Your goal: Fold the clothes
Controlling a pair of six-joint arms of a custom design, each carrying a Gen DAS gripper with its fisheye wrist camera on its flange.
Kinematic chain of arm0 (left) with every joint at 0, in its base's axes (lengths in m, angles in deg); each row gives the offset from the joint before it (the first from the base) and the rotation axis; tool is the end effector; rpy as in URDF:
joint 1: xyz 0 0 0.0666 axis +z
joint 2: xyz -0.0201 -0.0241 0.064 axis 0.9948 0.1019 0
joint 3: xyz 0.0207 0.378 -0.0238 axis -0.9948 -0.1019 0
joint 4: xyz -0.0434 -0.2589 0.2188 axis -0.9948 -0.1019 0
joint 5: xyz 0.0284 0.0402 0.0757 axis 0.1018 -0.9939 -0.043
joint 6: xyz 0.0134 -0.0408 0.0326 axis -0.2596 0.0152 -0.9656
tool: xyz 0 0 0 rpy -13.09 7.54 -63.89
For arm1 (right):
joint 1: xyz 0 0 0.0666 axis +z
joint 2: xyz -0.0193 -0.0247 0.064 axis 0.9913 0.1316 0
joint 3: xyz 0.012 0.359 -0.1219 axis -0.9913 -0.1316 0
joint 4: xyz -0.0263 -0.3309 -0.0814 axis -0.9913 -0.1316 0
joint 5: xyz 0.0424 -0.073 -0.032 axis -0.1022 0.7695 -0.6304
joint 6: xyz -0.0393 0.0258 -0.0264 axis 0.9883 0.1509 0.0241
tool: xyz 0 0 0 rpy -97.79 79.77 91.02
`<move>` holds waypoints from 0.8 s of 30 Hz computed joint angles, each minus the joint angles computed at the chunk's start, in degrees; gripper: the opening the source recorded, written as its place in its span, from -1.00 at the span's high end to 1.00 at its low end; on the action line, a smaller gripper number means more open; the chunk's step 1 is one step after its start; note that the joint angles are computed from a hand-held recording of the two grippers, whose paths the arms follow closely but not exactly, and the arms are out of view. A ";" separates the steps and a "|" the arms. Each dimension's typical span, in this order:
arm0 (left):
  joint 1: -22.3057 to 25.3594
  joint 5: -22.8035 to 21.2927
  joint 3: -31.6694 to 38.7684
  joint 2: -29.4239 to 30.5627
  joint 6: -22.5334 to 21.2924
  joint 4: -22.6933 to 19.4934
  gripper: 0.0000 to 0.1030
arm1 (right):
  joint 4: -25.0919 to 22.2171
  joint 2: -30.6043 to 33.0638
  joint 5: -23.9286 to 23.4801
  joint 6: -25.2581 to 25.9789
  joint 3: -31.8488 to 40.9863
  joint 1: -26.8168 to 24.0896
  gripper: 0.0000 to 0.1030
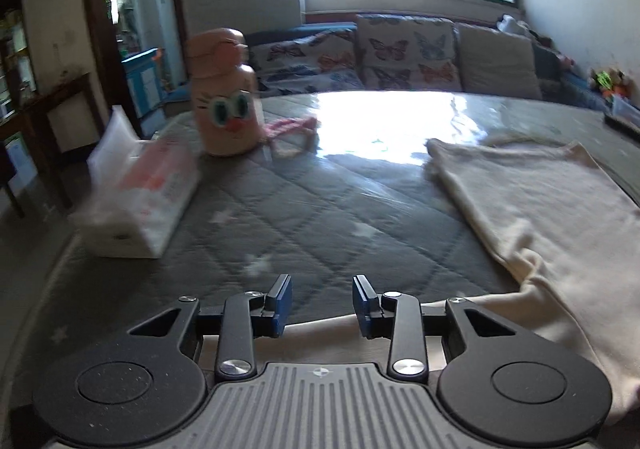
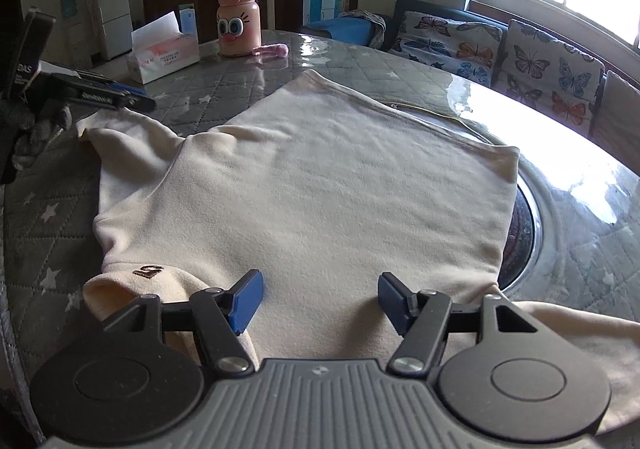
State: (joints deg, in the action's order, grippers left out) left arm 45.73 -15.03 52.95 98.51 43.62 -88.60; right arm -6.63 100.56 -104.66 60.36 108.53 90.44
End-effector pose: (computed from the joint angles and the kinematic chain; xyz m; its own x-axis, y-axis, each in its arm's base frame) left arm 0.3703 -0.2718 0.4000 -0.6297 0.0705 -0.7736 0.0284 0.9973 0.0678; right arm 0.3648 0.0610 0.3832 -0.6046 -0.4098 -0.6831 -0.5498 0.8351 -0.0144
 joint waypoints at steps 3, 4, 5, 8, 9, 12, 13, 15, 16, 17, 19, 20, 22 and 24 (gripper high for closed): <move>-0.19 -1.86 -2.69 -3.57 2.97 -1.39 0.18 | -0.16 0.20 -0.13 0.10 0.31 0.00 -0.27; -0.47 -2.50 -3.63 -4.72 4.07 -2.11 0.17 | -0.16 0.10 -0.19 0.26 0.31 0.02 -0.27; -0.81 -3.13 -4.56 -5.84 5.20 -2.88 0.16 | -0.16 -0.01 -0.25 0.41 0.29 0.04 -0.27; -1.61 -4.13 -7.05 -8.47 9.10 -4.78 0.13 | -0.15 -0.56 -0.87 0.64 0.25 0.35 -0.27; -1.81 -4.07 -7.70 -9.01 10.09 -5.11 0.13 | -0.14 -0.85 -1.24 0.64 0.26 0.48 -0.27; -2.22 -3.80 -9.27 -10.20 12.68 -5.95 0.13 | -0.06 -1.46 -2.68 0.36 0.49 1.07 -0.27; -2.16 -3.67 -9.44 -10.19 13.17 -6.05 0.14 | -0.10 -1.68 -3.35 0.44 0.67 1.58 -0.27; -2.03 -3.39 -9.77 -10.14 14.15 -6.25 0.17 | -0.13 -1.99 -4.35 0.59 0.91 2.42 -0.27; -1.79 -3.09 -9.83 -10.00 14.41 -6.08 0.17 | -0.23 -2.19 -4.79 0.87 0.94 3.11 -0.27; -1.62 -3.20 -9.81 -9.84 14.67 -6.07 0.17 | -0.33 -2.38 -5.21 1.15 0.99 3.82 -0.27; -1.24 -3.74 -9.88 -9.75 15.78 -6.27 0.17 | -0.54 -2.56 -5.73 1.82 1.02 4.93 -0.27; -1.09 -4.06 -9.94 -9.77 16.60 -6.42 0.17 | -0.68 -2.63 -5.85 2.07 1.00 5.49 -0.27; -0.76 -4.23 -10.23 -9.92 17.67 -6.33 0.17 | -1.04 -2.72 -6.19 2.46 1.05 6.23 -0.27; -0.53 -3.60 -10.68 -9.92 17.19 -5.53 0.27 | -1.34 -2.66 -6.70 3.29 1.07 7.18 -0.27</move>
State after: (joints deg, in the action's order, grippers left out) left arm 45.20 -18.63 42.28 88.58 60.80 -94.13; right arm -7.97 97.89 -111.36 63.65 109.59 97.63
